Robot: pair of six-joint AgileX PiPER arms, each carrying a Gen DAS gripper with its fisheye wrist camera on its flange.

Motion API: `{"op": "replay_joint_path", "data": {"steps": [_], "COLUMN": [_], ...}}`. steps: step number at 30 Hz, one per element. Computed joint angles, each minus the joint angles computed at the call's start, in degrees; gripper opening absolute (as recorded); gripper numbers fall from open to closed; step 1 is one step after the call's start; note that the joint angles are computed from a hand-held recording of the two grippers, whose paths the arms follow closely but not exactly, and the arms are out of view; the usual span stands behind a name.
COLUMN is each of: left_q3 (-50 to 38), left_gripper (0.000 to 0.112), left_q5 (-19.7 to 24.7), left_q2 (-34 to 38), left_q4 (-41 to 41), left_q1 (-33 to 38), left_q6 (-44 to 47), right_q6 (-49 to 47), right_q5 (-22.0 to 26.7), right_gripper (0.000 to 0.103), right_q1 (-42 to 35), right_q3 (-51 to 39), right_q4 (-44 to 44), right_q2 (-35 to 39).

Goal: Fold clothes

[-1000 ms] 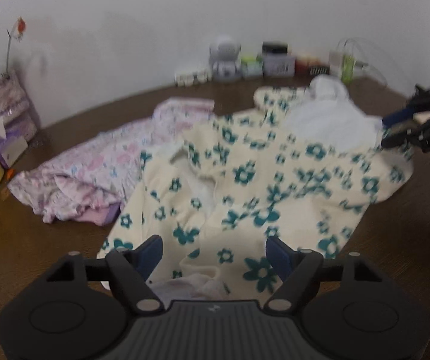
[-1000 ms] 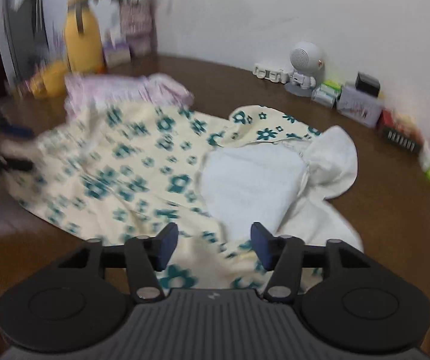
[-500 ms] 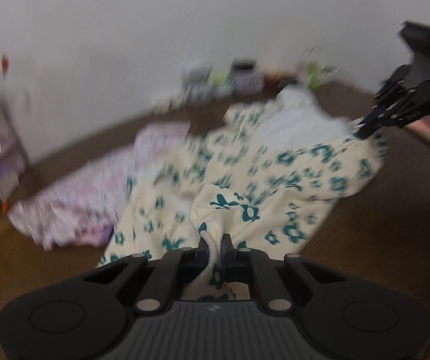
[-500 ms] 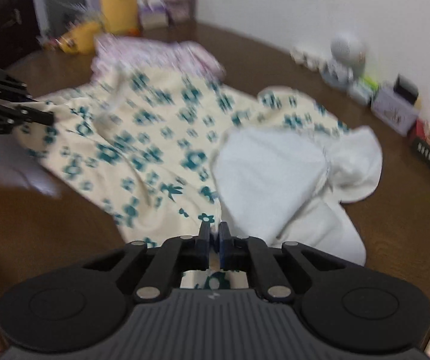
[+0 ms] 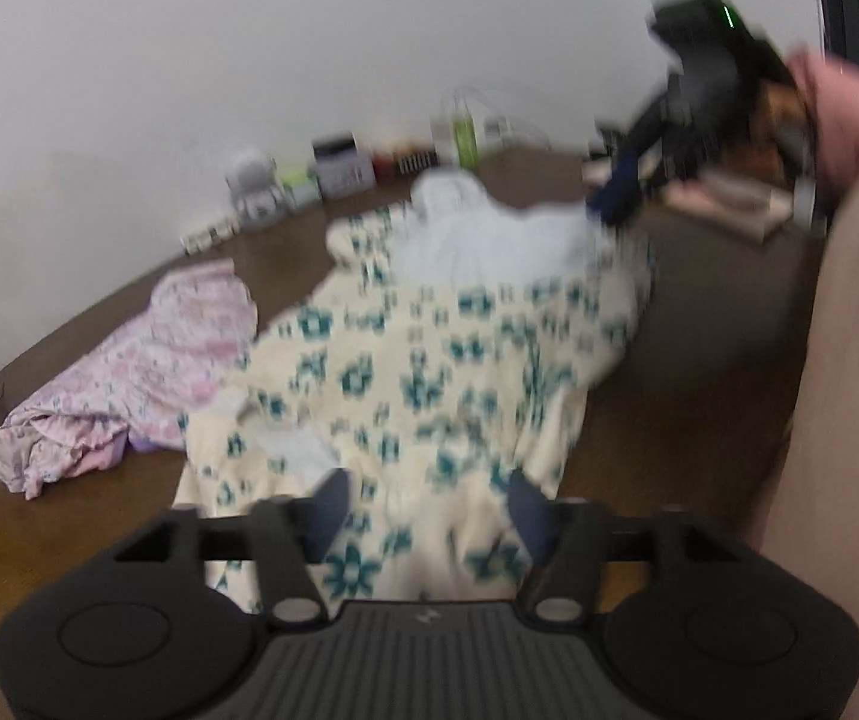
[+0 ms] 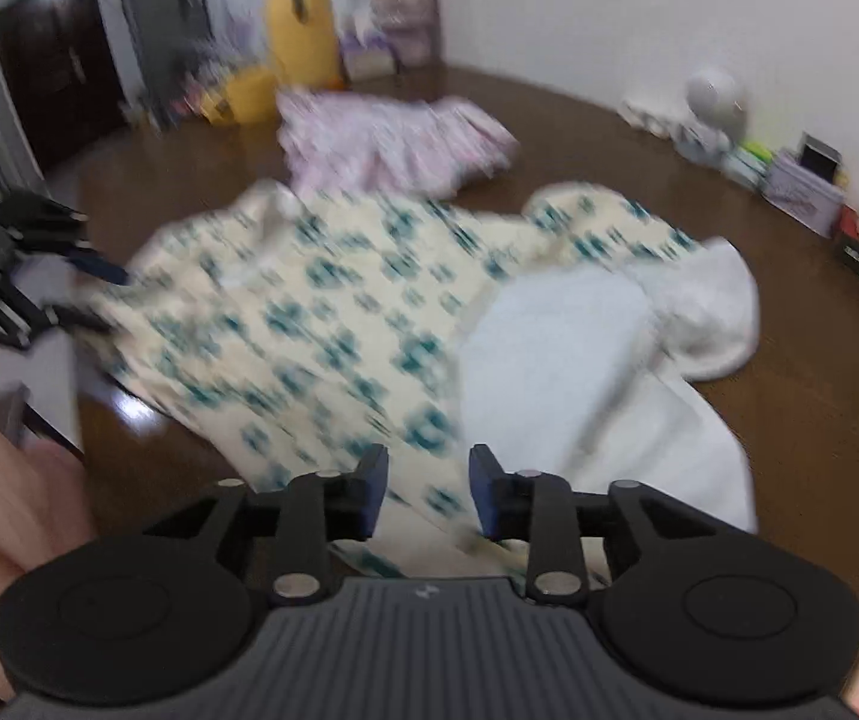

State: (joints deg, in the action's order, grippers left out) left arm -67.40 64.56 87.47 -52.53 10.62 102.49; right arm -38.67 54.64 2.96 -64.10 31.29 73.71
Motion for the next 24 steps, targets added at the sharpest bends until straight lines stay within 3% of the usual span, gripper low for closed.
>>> {"op": "replay_joint_path", "data": {"steps": [5, 7, 8, 10, 11, 12, 13, 14, 17, 21, 23, 24], "left_q3": [1.0, 1.9, 1.9, 2.3, 2.6, 3.0, 3.3, 3.4, 2.5, -1.8, -3.6, -2.9], "left_gripper": [0.061, 0.061, 0.058, 0.038, 0.022, 0.007, 0.006, 0.006, 0.004, 0.002, 0.001, 0.001], "left_q5": [-6.7, -7.3, -7.5, -8.4, -9.1, -10.3, -11.3, -12.0, -16.8, -30.6, -28.6, -24.1], "left_q2": [-0.6, -0.4, -0.3, 0.2, 0.4, 0.5, 0.7, 0.9, 1.5, 3.6, 2.8, 1.0], "left_q4": [5.4, 7.5, 8.3, 10.0, 10.9, 12.0, 12.5, 12.3, 12.2, 13.5, 10.4, 7.5], "left_q1": [-6.3, -6.8, -6.9, -6.8, -6.7, -6.9, -6.9, -6.7, -8.4, -13.0, -11.3, -9.2], "left_q6": [-4.6, -5.5, -6.5, -8.0, -8.9, -10.3, -10.6, -10.6, -10.5, -14.3, -11.1, -6.1], "right_q6": [-6.8, -9.4, -9.8, -10.1, -9.7, -8.8, -7.6, -6.3, -0.8, 14.9, 15.2, 11.9], "right_q5": [0.3, 0.5, 0.0, -0.4, -0.6, -1.0, -1.4, -1.8, -5.3, -14.3, -15.5, -13.9], "right_gripper": [0.039, 0.045, 0.045, 0.044, 0.042, 0.029, 0.009, 0.004, 0.003, 0.002, 0.002, 0.002], "right_q1": [6.5, 9.6, 11.5, 14.2, 15.4, 16.5, 17.4, 17.9, 19.6, 25.2, 25.2, 24.3], "right_q3": [-5.2, -8.6, -10.0, -12.8, -14.0, -14.7, -15.1, -15.6, -16.4, -18.1, -19.4, -20.1], "right_q4": [5.8, 5.6, 4.5, 2.0, 0.4, -1.1, -2.5, -3.4, -5.9, -16.4, -16.2, -13.2], "right_q2": [8.2, 12.8, 14.6, 18.2, 19.6, 20.4, 21.0, 21.6, 22.3, 22.9, 22.5, 21.9]}}
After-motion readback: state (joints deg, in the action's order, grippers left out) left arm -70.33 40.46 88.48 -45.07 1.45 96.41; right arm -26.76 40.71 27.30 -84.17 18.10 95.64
